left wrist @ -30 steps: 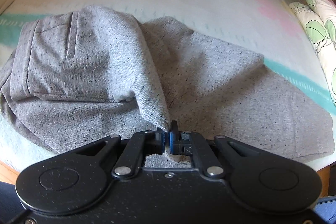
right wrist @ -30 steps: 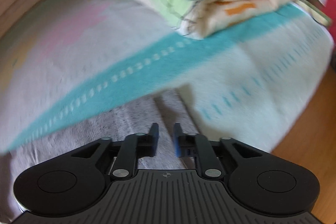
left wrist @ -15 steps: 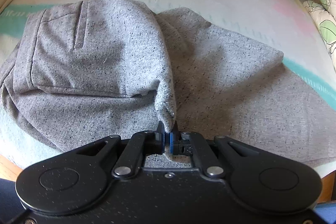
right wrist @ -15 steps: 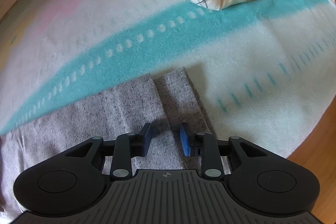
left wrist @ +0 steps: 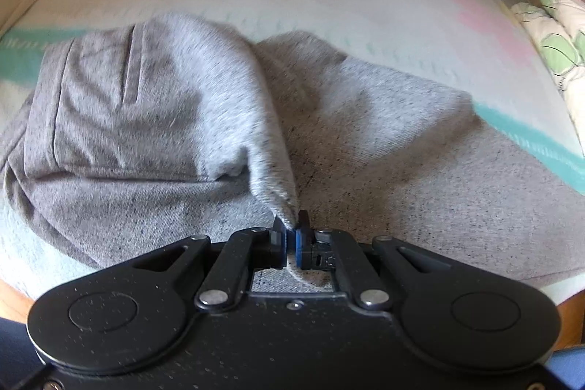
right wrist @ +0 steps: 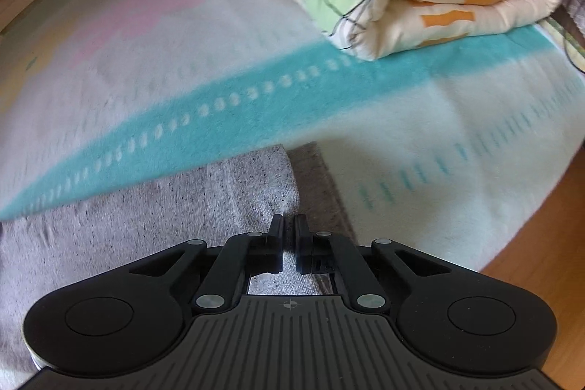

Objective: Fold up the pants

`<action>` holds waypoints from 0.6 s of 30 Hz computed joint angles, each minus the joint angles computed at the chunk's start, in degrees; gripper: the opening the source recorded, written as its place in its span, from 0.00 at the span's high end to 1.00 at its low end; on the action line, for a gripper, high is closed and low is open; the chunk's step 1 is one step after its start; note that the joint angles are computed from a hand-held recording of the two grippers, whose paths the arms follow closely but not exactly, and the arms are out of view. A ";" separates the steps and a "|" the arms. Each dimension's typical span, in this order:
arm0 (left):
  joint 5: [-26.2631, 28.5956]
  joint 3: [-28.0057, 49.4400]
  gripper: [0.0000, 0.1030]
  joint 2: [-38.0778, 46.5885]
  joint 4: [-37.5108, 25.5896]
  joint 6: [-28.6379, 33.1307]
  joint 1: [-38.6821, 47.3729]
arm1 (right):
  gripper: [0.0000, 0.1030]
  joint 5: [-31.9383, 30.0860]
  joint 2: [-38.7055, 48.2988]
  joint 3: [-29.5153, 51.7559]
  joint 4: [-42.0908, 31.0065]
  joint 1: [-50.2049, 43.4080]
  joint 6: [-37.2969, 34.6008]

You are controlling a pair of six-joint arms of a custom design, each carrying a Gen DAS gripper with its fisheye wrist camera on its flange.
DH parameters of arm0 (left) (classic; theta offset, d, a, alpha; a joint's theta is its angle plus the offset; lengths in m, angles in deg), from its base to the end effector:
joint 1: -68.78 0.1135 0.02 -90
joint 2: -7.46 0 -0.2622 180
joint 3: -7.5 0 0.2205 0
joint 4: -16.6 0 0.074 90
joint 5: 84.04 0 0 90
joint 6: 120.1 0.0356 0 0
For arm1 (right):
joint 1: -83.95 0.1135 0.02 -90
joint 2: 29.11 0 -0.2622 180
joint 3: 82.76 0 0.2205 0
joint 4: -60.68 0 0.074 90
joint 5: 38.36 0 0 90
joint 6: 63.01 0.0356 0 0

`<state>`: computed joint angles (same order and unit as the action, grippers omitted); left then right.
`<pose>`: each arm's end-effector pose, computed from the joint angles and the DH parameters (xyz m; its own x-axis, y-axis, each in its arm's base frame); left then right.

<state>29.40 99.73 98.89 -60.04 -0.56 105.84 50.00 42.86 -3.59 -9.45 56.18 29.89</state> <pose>0.2265 0.1533 0.2753 -0.9075 -0.1185 -0.4030 -0.0320 0.9761 -0.2150 0.1841 -0.0958 0.2929 -0.7639 0.4594 -0.4532 0.4935 0.8684 0.0485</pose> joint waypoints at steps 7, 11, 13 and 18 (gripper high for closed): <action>2.15 1.06 0.95 -0.72 -2.75 3.05 0.97 | 0.94 4.72 1.36 1.52 -1.39 1.20 0.97; 1.50 1.80 0.95 0.25 -3.41 3.14 0.97 | 0.94 6.96 3.43 1.87 -1.53 3.11 1.13; 0.82 1.76 0.95 0.71 -3.37 3.13 0.67 | 0.94 8.05 4.47 2.09 -2.13 4.06 1.07; -0.47 -0.43 0.95 0.07 -2.89 3.41 -0.15 | 0.90 21.13 6.08 1.61 -2.45 9.85 3.37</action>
